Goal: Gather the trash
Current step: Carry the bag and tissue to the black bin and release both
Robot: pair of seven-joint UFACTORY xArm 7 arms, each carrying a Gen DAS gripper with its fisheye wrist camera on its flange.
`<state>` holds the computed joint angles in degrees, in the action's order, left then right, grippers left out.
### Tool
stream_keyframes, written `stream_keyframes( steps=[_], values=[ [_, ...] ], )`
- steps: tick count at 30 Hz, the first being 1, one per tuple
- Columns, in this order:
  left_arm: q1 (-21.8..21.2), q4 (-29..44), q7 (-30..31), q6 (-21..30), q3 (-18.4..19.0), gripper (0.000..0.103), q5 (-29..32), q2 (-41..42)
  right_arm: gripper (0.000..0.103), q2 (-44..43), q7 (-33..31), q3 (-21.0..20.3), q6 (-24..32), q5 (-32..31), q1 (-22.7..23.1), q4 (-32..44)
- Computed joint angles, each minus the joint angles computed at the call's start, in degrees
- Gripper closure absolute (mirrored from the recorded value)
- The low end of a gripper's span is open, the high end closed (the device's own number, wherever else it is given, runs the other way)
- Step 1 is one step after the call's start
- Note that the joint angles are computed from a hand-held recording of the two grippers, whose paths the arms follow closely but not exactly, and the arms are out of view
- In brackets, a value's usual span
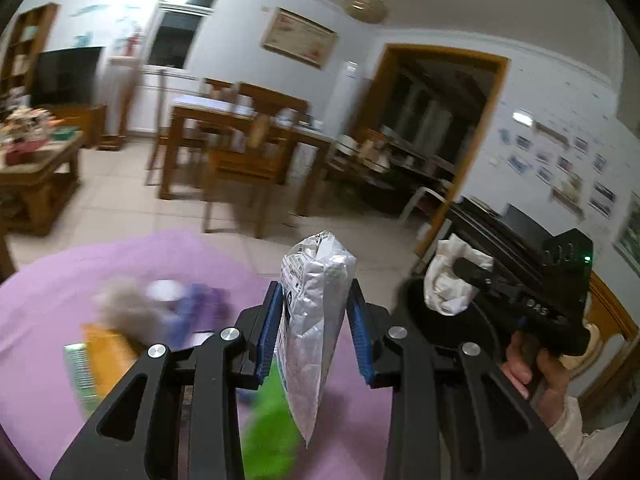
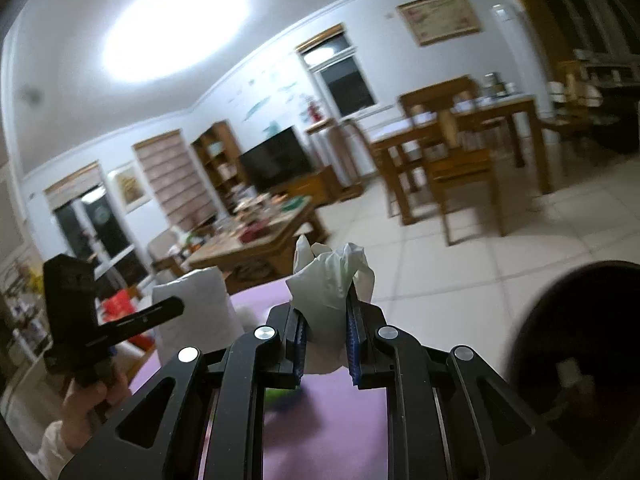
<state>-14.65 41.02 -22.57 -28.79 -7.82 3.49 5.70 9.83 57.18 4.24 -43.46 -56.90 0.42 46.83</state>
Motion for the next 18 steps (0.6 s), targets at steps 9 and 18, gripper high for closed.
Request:
stream_keyframes(
  steps=[9, 18],
  values=[
    [-1.88, 21.17, -2.14, 6.46, -7.90, 0.070, 9.74, 17.40, 0.086, -2.54, -3.69, -7.85, -5.21, -1.56, -10.18, -7.65],
    [0.02, 41.33, 2.43, 15.55, -18.89, 0.070, 14.85, 34.08, 0.086, 2.84, -4.77, -10.71, -8.87, -3.47, -18.79, -7.87]
  ],
)
